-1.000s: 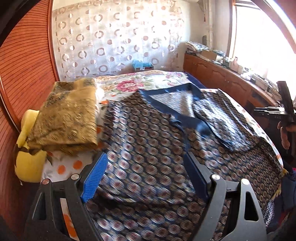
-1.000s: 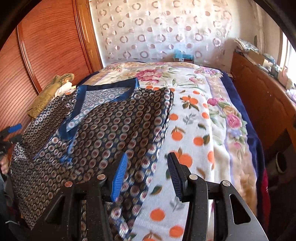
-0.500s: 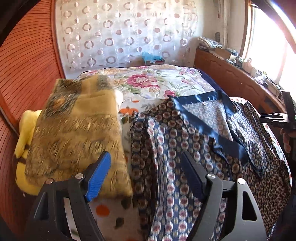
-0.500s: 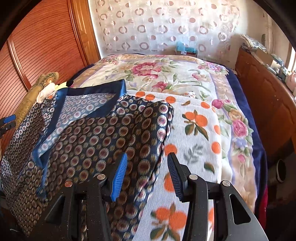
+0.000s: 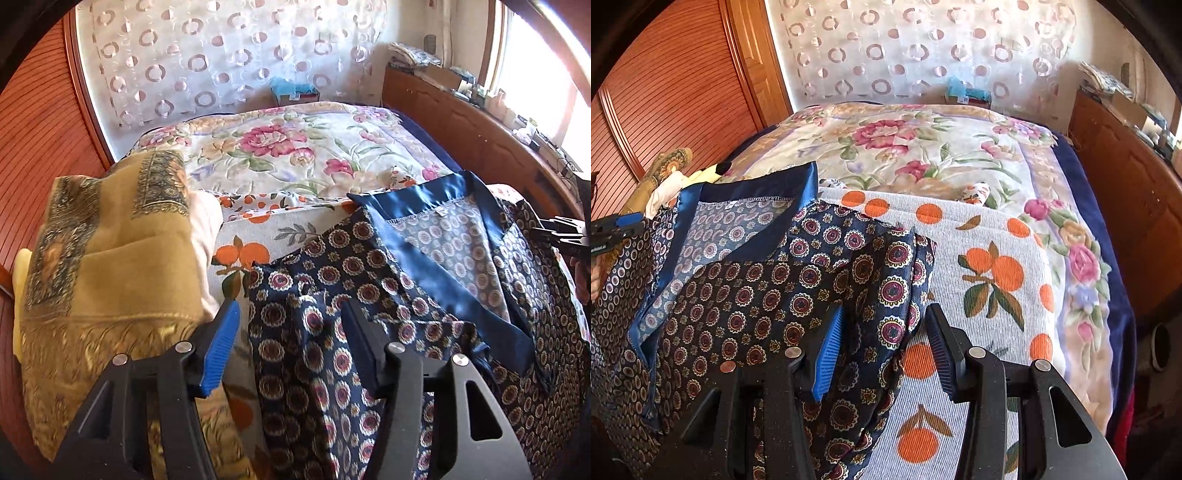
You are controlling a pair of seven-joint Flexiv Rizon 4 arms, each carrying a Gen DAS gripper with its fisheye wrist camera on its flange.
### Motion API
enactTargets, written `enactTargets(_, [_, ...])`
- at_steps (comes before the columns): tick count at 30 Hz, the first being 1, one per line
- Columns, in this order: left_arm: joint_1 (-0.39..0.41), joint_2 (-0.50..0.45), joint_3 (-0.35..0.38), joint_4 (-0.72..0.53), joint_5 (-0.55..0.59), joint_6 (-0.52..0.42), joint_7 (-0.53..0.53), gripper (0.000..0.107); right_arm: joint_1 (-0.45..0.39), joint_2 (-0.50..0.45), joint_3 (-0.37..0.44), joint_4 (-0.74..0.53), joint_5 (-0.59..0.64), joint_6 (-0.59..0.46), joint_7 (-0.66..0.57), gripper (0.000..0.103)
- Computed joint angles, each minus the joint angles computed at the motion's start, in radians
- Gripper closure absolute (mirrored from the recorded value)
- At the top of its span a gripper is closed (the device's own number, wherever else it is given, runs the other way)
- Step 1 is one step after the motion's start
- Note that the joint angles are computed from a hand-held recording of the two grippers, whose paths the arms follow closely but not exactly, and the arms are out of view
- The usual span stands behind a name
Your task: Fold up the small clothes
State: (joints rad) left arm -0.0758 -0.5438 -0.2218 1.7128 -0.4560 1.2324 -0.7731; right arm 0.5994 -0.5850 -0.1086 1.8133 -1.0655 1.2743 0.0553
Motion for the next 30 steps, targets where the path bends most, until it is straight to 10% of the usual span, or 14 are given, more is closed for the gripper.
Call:
enactTargets(9, [-0.091,-0.064,0.12,-0.12,0.164,-0.092,-0.134,0.047,-0.001,-0.012,0.006,-0.017,0.018,0.001,-0.038,0.056])
enactTargets(16, [-0.051,-0.067,0.07,-0.115,0.149,-0.093,-0.133,0.042,0.003,-0.019,0.013,-0.028,0.049,0.003,-0.107,0.056])
enactTargets(23, [-0.029,-0.034,0.041,-0.07,0.111,-0.101,-0.079,0.089,0.004,-0.01,0.013,-0.019,0.077,0.008,-0.151,0.063])
enactTargets(30, [-0.005,0.01,-0.004,-0.009,0.039,-0.078,0.003,0.101,0.003,-0.015,0.005,-0.028,0.138,0.028,-0.171,0.084])
